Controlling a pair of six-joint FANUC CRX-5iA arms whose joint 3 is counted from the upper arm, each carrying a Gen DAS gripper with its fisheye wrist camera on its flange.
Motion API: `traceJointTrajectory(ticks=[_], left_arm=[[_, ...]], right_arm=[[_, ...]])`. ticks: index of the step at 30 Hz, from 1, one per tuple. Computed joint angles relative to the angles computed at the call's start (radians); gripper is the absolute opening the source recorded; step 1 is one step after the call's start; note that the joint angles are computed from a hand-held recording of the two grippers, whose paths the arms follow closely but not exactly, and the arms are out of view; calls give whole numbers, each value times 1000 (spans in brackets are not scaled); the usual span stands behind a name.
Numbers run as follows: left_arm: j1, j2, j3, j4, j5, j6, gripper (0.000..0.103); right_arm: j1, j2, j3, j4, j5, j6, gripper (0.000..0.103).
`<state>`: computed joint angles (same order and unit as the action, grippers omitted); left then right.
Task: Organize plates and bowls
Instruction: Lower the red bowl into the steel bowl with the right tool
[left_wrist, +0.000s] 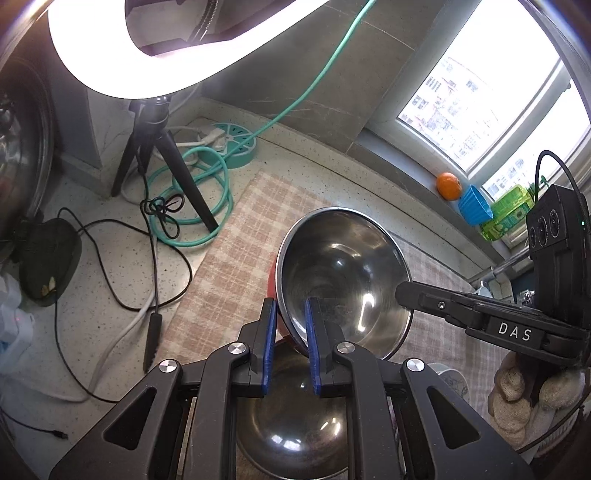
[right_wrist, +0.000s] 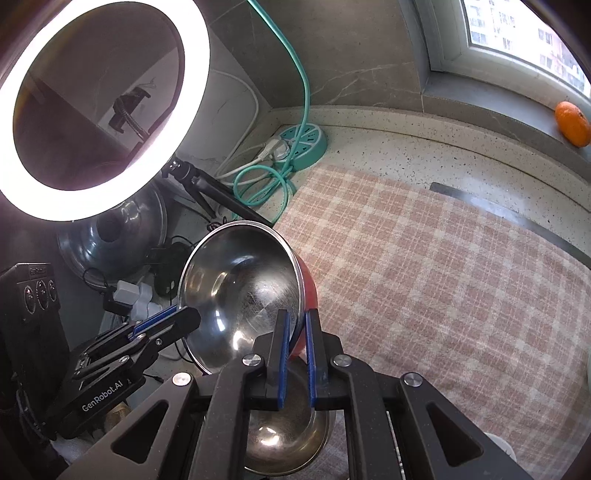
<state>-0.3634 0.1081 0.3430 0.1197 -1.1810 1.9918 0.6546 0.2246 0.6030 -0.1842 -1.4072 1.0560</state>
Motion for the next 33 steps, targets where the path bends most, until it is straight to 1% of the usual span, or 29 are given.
traceJointTrajectory(ticks=[15,20,26,33], left_arm=[[-5,-94,-124,50,5,-34,14],[-7,-111,-156,62,4,-46,14],[-13,-117,-177,66,-5,-53,14],[-17,-118,-191,64,-17,-56,14]], right_arm=[[116,-152,-225,111,77,-130,8],[137,-200,-304,117,119,-197,8],[168,-234,-372,150,152,-274,8],[188,-252,-420,158,163,-316,8]])
